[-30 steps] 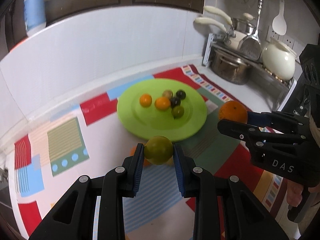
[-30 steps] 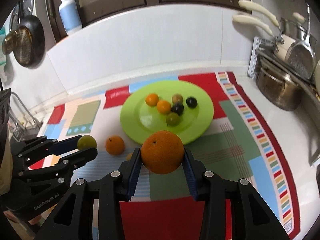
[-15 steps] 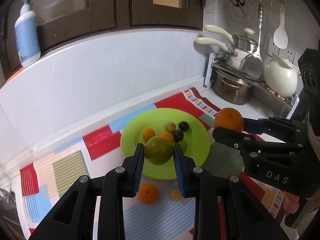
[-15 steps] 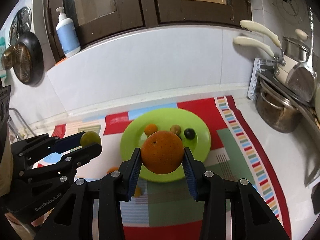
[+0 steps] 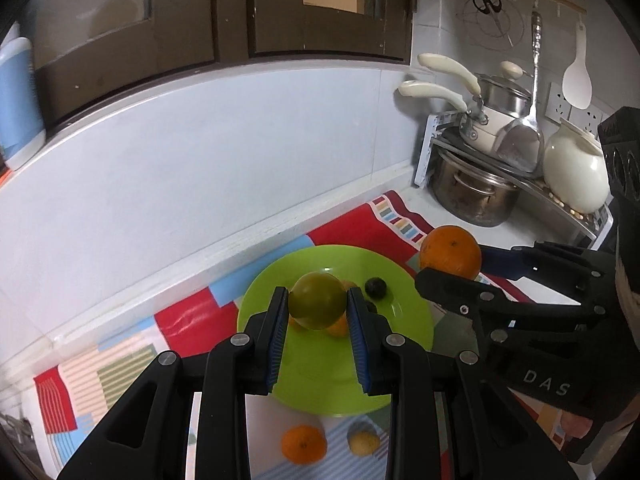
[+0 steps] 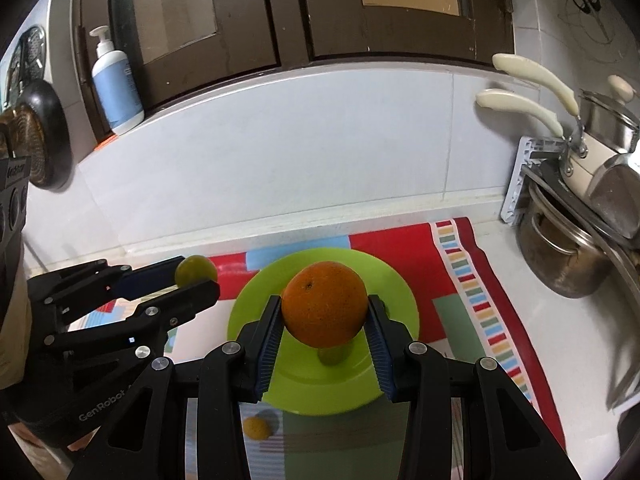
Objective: Organize fruits
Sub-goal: 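Carry the lime and large orange over the green plate, then open both tools to release the lime and orange onto the plate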
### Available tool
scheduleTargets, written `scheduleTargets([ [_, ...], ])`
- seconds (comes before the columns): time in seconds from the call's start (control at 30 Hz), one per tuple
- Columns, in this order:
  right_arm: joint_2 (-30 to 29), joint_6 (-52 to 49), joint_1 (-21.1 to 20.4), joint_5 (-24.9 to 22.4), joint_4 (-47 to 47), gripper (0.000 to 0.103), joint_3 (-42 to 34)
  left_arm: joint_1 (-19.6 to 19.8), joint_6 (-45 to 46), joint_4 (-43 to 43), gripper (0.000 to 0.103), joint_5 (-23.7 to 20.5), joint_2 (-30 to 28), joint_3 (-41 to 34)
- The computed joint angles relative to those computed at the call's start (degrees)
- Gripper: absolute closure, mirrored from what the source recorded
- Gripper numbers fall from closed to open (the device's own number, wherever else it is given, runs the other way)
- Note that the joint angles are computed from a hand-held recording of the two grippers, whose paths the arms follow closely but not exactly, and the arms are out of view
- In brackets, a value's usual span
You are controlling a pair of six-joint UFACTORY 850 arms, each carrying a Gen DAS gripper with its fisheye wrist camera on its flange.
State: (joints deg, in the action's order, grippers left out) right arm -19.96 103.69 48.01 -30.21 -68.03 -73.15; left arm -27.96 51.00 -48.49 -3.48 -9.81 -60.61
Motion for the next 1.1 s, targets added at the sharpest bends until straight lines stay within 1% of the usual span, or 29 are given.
scheduleTargets([
  [0.1,-1.16,-2.06,-1.12,0.53,0.91,0.061,-1.11,0.43,3.42,-3.26,0.074,-0.99,-2.04,-1.91],
  [0.13,-1.65,-2.91,-1.59,0.76,1.52,0.061,-1.58,0.68,6.45,-6.39,0.074,-1.46,-2.86,-2.60],
  [0.2,-2.49,-5.11,-2.33,1.27,3.07,0.061,-2.40,1.09,7.17,-7.22,0.074,-2.15,-4.01,-3.58],
  [0.27,-3.47,-6.58,-3.00,1.46,3.96,0.061,-3.25,1.32,4.57,-4.44,0.074,-2.58,-5.39,-4.82],
  [0.4,-5.27,-9.04,-4.20,2.59,5.57,0.061,-4.58,1.69,2.91,-2.00,0.074,-2.65,-7.81,-6.86],
  [0.73,-9.67,-13.74,-7.01,6.03,8.41,0.061,-7.33,2.59,-3.65,6.37,0.074,-5.13,-14.51,-12.33],
  [0.8,-10.30,-14.34,-7.44,6.55,8.91,0.061,-7.65,2.64,-4.38,7.20,0.074,-5.52,-15.37,-13.04],
  [0.87,-10.96,-15.21,-7.93,7.18,9.83,0.061,-7.88,2.73,-3.28,6.17,0.074,-6.04,-16.30,-13.76],
  [1.0,-12.05,-16.46,-8.65,8.31,11.34,0.061,-8.26,2.78,-4.31,7.71,0.074,-6.78,-17.92,-15.10],
  [1.1,-12.48,-17.00,-8.86,8.85,12.25,0.061,-8.40,2.62,-3.56,7.12,0.073,-5.86,-18.35,-15.27],
])
